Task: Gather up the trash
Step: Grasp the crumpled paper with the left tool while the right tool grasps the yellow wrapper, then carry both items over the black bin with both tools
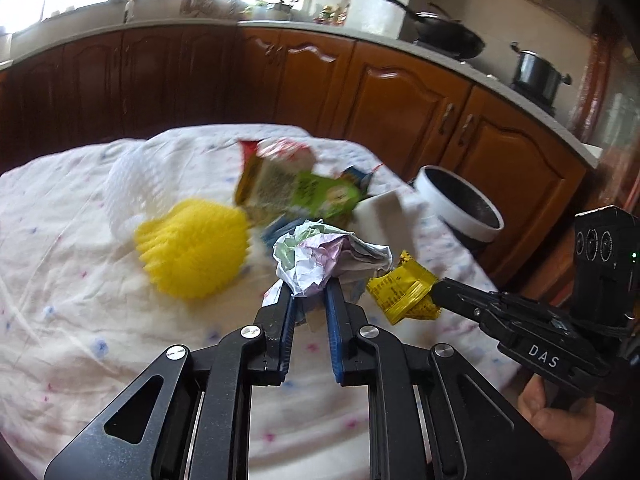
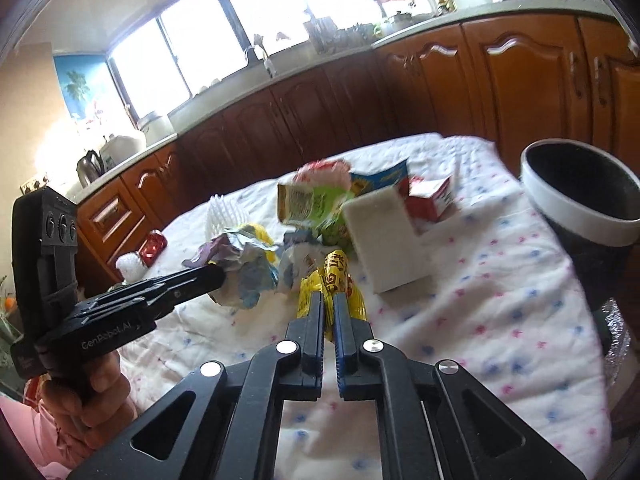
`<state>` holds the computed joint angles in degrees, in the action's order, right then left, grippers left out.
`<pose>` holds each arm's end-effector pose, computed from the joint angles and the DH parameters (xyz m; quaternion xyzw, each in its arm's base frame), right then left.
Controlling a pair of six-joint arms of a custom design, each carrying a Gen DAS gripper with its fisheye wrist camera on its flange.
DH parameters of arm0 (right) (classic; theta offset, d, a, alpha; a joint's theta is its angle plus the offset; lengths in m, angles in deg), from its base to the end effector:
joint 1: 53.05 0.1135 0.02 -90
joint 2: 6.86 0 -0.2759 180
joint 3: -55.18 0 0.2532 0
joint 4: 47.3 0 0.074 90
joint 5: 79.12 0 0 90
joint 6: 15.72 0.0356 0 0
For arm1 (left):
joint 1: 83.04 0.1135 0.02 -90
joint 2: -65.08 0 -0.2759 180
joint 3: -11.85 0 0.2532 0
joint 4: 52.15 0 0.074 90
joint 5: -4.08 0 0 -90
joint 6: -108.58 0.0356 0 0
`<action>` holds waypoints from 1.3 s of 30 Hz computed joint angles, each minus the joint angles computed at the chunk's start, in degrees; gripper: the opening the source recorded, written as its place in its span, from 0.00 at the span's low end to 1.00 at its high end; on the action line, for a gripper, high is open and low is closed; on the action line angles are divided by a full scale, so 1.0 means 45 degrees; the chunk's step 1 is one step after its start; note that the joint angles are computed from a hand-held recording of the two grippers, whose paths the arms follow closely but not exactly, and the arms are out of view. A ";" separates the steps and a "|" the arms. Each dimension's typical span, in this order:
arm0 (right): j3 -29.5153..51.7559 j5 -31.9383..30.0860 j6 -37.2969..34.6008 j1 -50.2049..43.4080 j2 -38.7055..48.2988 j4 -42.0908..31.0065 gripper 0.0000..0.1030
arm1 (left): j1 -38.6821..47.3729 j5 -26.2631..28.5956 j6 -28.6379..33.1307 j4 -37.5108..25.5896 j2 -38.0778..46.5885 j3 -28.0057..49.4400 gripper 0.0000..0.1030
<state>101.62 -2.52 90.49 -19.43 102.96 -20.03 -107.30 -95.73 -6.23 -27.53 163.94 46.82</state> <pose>0.2575 0.1811 0.0827 -0.1863 0.8672 0.2839 0.3643 0.2380 -0.1006 0.0897 -0.0409 0.9001 -0.1069 0.4204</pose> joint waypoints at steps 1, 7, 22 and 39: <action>-0.0167 -0.0029 0.0008 -0.0163 -0.0186 0.0074 0.04 | -0.0169 -0.0077 0.0075 -0.0102 -0.0060 0.0128 0.12; -0.0812 -0.0251 -0.0026 -0.1064 -0.0786 0.0330 0.01 | -0.1054 -0.0428 0.0430 -0.0645 0.0147 0.1088 0.00; -0.1395 -0.1112 0.0060 -0.2743 -0.0714 0.1044 0.01 | -0.1326 0.0124 0.0570 -0.1107 0.1608 0.2319 0.55; -0.1449 -0.2183 -0.0062 -0.4248 -0.0999 0.1050 0.01 | -0.2015 0.0125 0.1250 -0.2709 0.3882 0.4978 0.12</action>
<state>95.10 -12.34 90.21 -38.54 98.47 -15.30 -116.37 -95.16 -0.61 -39.72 181.41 69.22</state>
